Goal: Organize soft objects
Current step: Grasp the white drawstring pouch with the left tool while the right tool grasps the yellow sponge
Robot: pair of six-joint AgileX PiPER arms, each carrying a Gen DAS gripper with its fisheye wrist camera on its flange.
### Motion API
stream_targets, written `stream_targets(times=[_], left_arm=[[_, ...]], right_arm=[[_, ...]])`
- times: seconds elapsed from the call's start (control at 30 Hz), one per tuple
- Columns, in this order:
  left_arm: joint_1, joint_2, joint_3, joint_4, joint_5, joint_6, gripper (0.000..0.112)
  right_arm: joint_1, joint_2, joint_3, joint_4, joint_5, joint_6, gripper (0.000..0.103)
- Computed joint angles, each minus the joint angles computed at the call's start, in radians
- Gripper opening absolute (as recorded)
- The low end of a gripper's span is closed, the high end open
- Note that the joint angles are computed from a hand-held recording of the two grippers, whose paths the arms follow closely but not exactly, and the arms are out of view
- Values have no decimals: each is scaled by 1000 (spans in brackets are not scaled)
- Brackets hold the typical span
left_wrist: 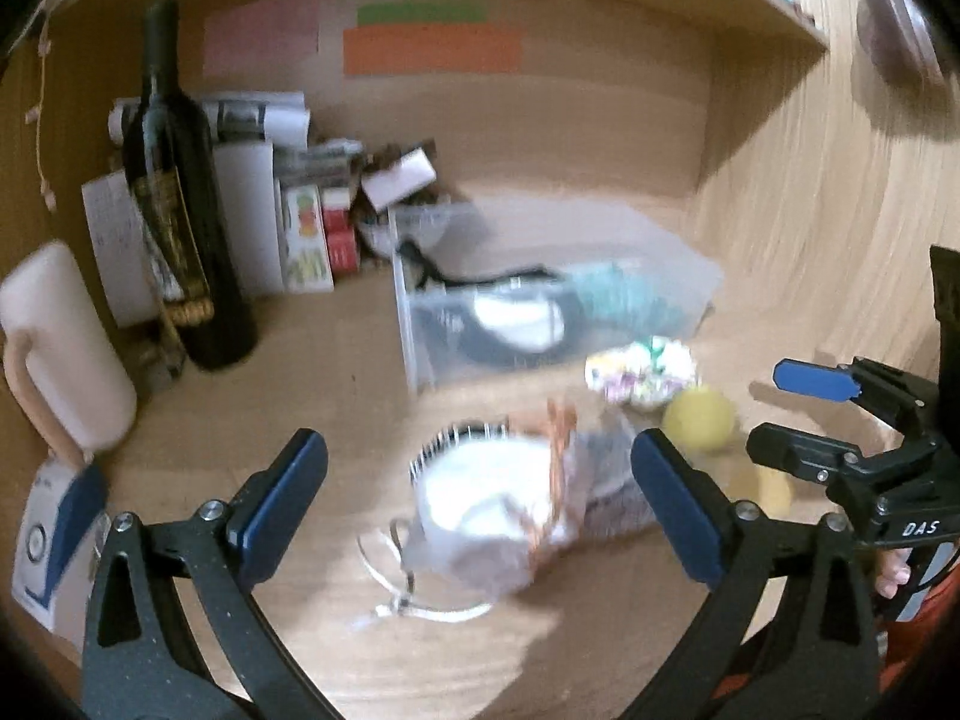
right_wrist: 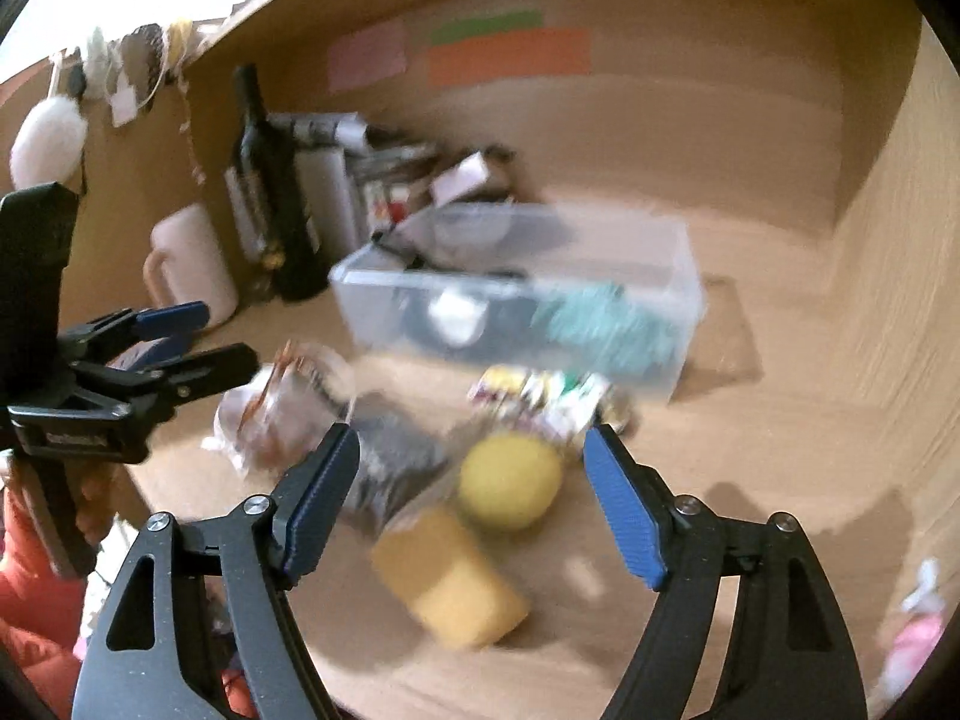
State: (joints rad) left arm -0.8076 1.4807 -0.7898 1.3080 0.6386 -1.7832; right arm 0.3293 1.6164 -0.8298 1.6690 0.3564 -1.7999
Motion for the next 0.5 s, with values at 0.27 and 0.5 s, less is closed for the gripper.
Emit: stream_targets(times=[0.27,0.5], left_arm=[[30,50,38,68,-114,-110,99],[80,76,31,31,-201,-50,52]], right_arm=[[7,79,5,-154,29,111,61],[-24,48,26,-113,50,59,42]])
